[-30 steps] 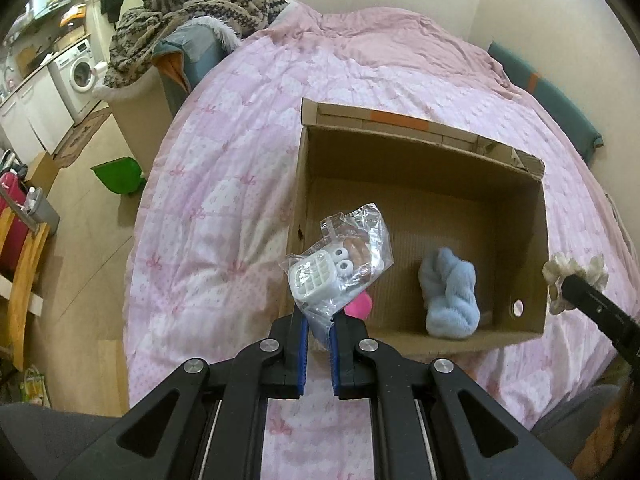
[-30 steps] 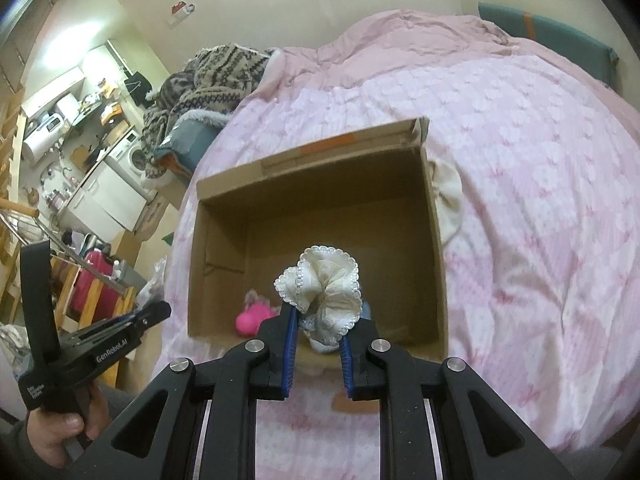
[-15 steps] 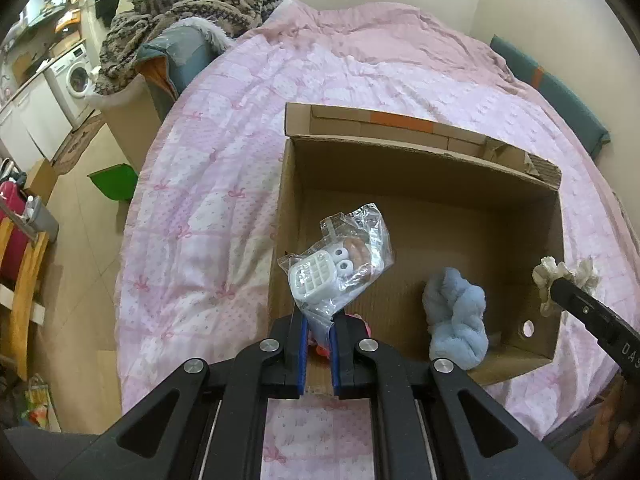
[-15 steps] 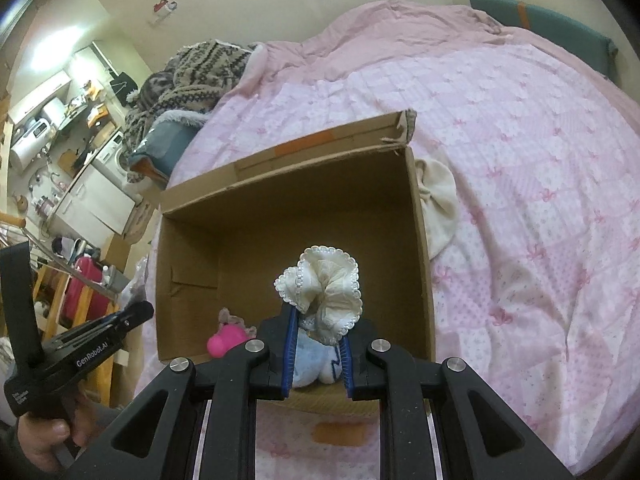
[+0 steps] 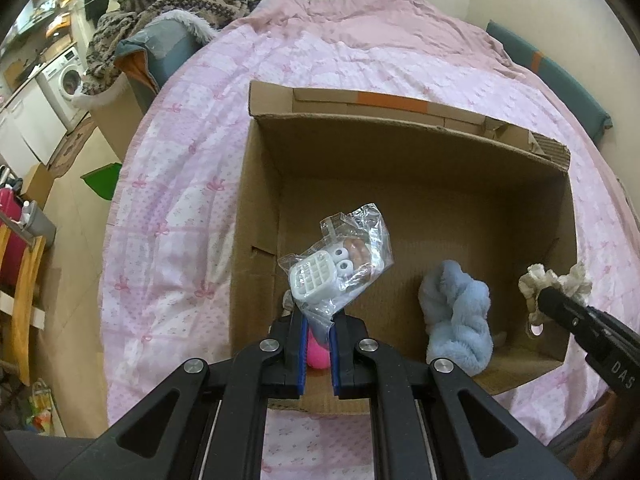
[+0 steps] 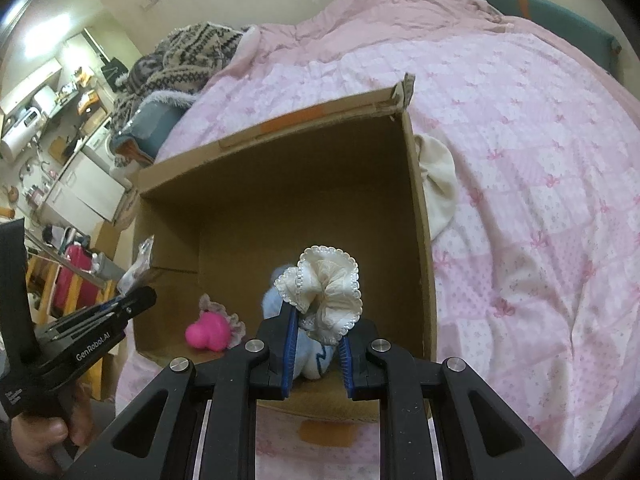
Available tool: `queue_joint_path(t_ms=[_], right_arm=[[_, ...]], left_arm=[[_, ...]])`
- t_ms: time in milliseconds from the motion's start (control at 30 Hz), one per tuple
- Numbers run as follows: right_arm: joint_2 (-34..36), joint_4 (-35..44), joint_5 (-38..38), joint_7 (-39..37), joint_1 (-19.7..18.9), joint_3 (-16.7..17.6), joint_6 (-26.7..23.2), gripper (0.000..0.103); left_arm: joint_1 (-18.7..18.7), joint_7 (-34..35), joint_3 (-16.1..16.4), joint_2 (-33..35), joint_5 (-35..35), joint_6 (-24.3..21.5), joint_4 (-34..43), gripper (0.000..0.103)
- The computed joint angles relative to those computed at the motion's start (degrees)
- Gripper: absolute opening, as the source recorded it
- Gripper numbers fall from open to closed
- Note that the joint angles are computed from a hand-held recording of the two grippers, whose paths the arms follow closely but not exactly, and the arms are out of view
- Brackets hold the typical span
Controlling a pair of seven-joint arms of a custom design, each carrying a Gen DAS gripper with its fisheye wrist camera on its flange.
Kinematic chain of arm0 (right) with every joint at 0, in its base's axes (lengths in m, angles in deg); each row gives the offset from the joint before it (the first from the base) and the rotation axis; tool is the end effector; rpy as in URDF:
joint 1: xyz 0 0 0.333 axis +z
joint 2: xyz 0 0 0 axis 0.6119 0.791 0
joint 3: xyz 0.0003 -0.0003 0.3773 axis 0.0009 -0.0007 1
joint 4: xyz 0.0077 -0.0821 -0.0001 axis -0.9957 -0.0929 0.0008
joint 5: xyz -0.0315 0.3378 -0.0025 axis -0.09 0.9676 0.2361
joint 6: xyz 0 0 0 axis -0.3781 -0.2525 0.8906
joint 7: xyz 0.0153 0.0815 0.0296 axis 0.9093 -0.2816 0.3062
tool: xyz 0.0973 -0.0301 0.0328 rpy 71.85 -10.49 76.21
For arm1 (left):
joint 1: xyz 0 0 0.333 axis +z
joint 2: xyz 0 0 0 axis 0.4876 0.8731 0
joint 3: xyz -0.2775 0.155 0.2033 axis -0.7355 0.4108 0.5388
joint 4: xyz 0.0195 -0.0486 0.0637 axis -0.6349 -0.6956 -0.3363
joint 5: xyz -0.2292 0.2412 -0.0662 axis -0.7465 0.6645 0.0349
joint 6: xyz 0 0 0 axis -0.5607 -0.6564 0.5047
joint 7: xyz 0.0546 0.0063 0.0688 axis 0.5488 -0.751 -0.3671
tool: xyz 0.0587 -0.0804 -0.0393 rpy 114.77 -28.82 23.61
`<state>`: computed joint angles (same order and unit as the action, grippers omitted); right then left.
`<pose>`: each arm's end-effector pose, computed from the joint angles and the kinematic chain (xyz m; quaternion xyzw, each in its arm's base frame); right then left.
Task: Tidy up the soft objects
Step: 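Lift the cream scrunchie and clear packet over the box with both tools, then lower both items into the box and open both tools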
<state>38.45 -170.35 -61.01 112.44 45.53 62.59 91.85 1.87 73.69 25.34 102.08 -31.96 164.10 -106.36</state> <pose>0.6892 0.2377 0.3851 -0.6708 0.6753 -0.0453 0.3031 0.6962 -0.3420 0.3961 -0.7114 0.6621 -0.1674 0.1658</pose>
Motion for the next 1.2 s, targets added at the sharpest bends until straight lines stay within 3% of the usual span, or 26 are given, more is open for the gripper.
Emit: queue_joint_path(t_ms=[367,767,833,1000,1067,1100,1133,1200], right_arm=[[1.72,2.39,1.18,-0.76,0.47,-0.35,-4.48,0.020],[1.75,2.68,1.55,-1.30,1.43,-1.22,-4.70,0.021],[1.68,2.53,1.57,-1.16,1.45,-1.27,-4.43,0.027],[1.52,2.35,1.03,-0.57,1.86,-1.86,-3.94,0.029],[1.26,2.02,0.41,-0.46,2.16,-2.16,-3.08,0.034],[1.11,1.78,0.16,-0.50,2.17,-2.14,-2.56,0.044],[0.92,1.40,-0.05,-0.53,2.15,-2.07,-1.75,0.061],[0.34,0.36,-0.71,0.31,2.64,-2.78,0.32,0.068]], left_arm=[[0.30,1.78,-0.63,2.29,-1.48,-0.65,2.25,0.008],[0.31,3.18,-0.93,2.65,-2.69,-0.71,1.84,0.008],[0.23,3.33,-0.91,2.68,-2.77,-0.94,1.95,0.008],[0.35,4.07,-1.21,2.75,-3.12,-0.66,1.90,0.009],[0.39,4.49,-1.35,2.80,-3.37,-0.79,2.02,0.010],[0.34,4.58,-1.33,2.75,-3.42,-0.86,2.03,0.010],[0.35,4.69,-1.39,2.71,-3.52,-0.89,1.98,0.011],[0.47,5.15,-1.65,2.67,-3.85,-1.21,2.11,0.021]])
